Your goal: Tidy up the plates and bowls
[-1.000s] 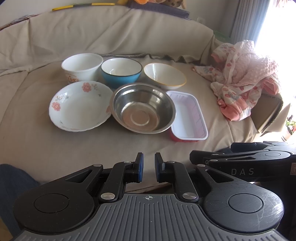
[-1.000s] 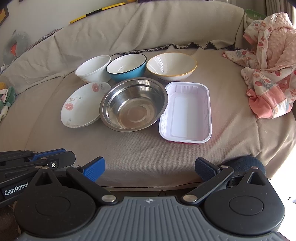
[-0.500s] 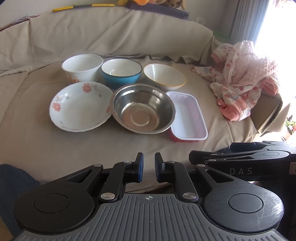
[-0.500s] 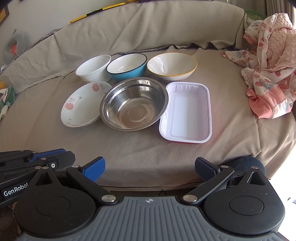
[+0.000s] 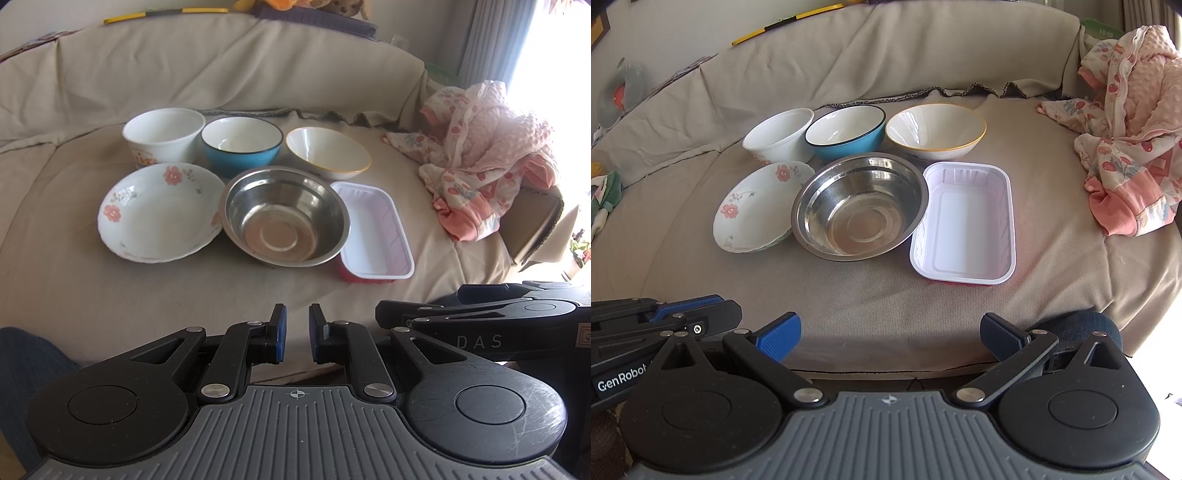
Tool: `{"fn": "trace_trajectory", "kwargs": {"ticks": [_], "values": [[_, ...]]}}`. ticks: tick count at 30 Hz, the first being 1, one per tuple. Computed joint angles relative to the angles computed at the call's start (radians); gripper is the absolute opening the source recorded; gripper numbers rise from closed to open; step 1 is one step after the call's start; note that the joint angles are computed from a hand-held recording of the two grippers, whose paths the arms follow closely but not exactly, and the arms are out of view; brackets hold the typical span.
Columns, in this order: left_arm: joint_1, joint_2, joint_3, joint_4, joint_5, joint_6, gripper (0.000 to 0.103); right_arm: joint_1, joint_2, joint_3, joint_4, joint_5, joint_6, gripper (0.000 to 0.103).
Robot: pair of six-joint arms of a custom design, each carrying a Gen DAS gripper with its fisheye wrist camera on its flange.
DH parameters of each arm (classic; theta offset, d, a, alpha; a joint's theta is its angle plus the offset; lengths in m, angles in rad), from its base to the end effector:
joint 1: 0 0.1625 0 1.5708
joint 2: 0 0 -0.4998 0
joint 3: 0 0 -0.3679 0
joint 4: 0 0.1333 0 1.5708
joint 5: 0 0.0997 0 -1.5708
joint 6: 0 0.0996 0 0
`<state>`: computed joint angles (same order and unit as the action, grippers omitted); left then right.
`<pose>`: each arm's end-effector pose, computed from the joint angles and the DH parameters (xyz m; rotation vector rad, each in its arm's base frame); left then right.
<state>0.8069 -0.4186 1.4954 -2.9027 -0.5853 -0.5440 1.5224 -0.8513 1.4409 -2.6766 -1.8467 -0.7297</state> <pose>-0.3567 -0.6851 0.0137 0.0956 2.3183 -0.9917 0.0688 -0.7734 0.2997 0.7939 -2.5304 0.5078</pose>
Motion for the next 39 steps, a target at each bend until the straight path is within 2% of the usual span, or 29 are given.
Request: {"fn": "trace_trajectory", "kwargs": {"ticks": [23,29,30,32,36,39], "values": [[0.002,-0.004,0.001,-0.003,0.003,0.006,0.014,-0.004,0.000,-0.006,0.013,0.011,0.000,0.103],[0.005,0.007,-0.021,0.011,0.005,0.013,0.014,-0.015,-0.003,-0.019,0.021,0.039,-0.003,0.103],[0.008,0.012,-0.029,0.004,-0.005,0.025,0.014,-0.020,-0.003,-0.023,0.016,0.054,-0.005,0.103],[0.021,0.025,-0.044,-0.047,-0.046,0.060,0.014,-0.041,-0.003,-0.030,-0.022,0.130,-0.014,0.103],[0.064,0.071,-0.095,-0.166,-0.148,0.119,0.014,-0.100,0.018,-0.046,-0.195,0.291,0.014,0.103],[0.102,0.112,-0.135,-0.252,-0.259,0.171,0.015,-0.122,0.056,-0.099,-0.246,0.282,0.036,0.103]]}}
